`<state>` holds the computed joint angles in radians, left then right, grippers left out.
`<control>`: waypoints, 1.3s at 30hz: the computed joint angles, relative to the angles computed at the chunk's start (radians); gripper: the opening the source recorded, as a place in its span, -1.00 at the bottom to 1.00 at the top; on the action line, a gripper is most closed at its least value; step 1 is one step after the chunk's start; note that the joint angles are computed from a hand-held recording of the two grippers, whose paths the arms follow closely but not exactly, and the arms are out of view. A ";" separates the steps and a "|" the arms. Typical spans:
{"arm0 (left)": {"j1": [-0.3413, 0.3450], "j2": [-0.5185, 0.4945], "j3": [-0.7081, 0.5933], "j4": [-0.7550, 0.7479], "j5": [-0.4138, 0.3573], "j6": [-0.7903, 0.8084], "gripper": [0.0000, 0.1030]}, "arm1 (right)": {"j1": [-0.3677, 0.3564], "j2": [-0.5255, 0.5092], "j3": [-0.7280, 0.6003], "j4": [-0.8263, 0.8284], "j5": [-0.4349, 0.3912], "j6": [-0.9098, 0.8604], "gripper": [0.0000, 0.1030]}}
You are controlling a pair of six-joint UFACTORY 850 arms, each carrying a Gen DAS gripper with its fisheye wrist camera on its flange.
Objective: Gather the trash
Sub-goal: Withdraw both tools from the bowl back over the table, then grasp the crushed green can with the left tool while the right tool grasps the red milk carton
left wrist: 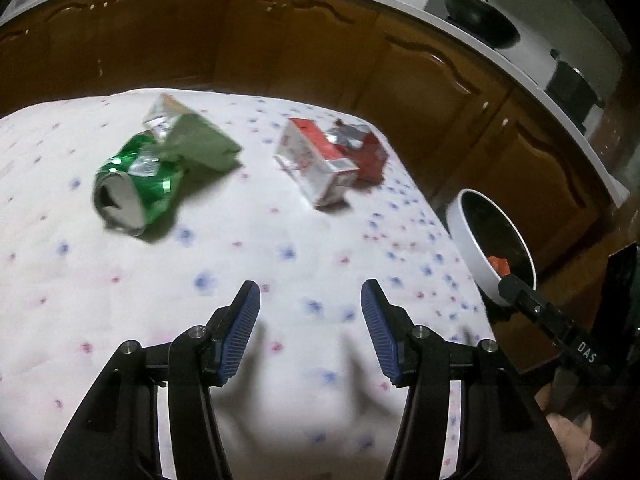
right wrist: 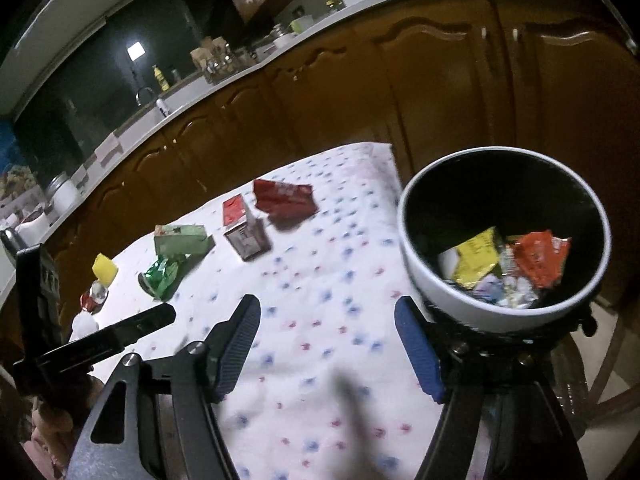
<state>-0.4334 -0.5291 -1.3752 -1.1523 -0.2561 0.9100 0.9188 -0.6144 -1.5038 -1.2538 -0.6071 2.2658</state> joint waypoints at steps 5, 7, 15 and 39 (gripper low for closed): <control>0.029 0.013 0.020 -0.023 0.007 0.008 0.03 | -0.002 -0.058 -0.087 0.033 0.039 -0.079 0.39; 0.044 0.020 0.030 -0.049 0.008 0.025 0.03 | -0.002 -0.085 -0.128 0.049 0.043 -0.118 0.39; 0.094 0.033 0.041 -0.115 0.023 0.081 0.03 | -0.023 -0.197 -0.300 0.154 0.088 -0.303 0.39; 0.204 -0.302 -0.423 0.250 -0.219 -0.316 0.09 | -0.123 -0.558 -0.879 0.527 0.007 -0.865 0.37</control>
<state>-0.2289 -0.8314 -1.7986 -0.9025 -0.4751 0.5937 0.7961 -1.1720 -2.3827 -0.7271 -0.5999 1.4005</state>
